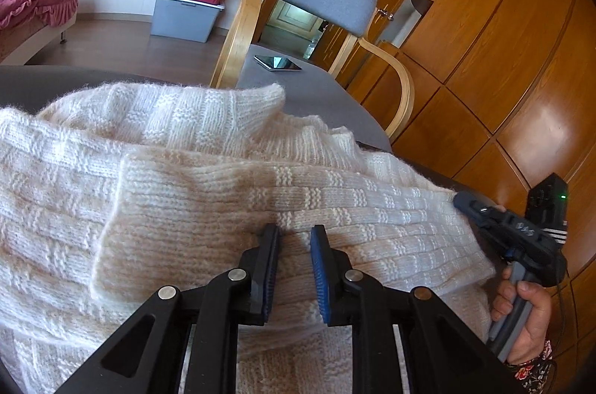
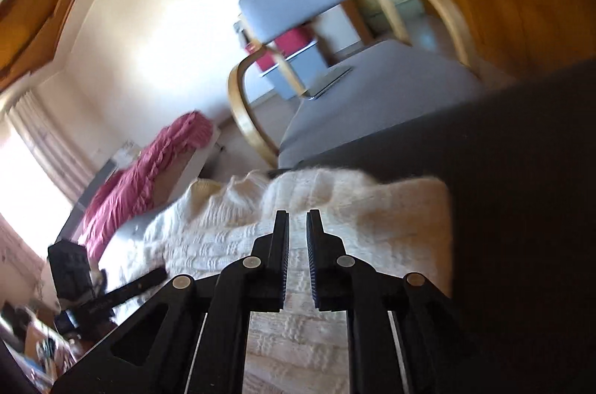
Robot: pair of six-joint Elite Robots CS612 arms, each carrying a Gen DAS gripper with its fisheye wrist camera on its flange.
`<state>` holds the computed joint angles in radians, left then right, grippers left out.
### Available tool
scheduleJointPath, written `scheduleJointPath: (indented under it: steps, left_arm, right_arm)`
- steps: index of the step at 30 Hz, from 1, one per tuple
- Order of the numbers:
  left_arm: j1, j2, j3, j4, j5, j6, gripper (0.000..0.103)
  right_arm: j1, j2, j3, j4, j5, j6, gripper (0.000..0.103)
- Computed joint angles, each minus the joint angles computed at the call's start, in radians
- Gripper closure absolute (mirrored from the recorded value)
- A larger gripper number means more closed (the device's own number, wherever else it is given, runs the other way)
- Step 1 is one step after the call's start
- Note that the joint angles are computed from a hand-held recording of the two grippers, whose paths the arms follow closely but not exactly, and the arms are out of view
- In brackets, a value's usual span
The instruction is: Fold clothes
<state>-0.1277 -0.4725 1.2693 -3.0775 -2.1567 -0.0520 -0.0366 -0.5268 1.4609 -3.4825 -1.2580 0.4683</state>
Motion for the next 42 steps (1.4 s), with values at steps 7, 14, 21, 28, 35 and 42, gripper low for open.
scheduleJointPath:
  steps: [7,14,21,28,35,42]
  left_arm:
    - [0.004,0.002,-0.002,0.001,-0.018,-0.007,0.085]
    - [0.010,0.009,-0.012,0.004,-0.044,-0.022,0.085]
    - [0.014,0.015,-0.021,0.007,-0.063,-0.032,0.085]
    - [0.019,0.020,-0.028,0.012,-0.081,-0.038,0.085]
    - [0.025,0.028,-0.039,0.017,-0.113,-0.055,0.085]
    - [0.028,0.033,-0.047,0.018,-0.130,-0.066,0.085]
  right_arm:
    - [-0.031,0.021,0.017,-0.028,-0.049,0.254,0.097]
    - [-0.027,0.010,0.043,-0.079,-0.090,0.276,0.092]
    - [-0.015,0.001,-0.014,0.075,0.320,-0.106,0.064]
    - [-0.007,-0.003,-0.014,0.180,0.169,-0.097,0.083]
    - [0.011,-0.059,0.051,0.025,-0.204,-0.025,0.077]
    - [0.014,-0.003,-0.108,0.301,-0.181,-0.096,0.077]
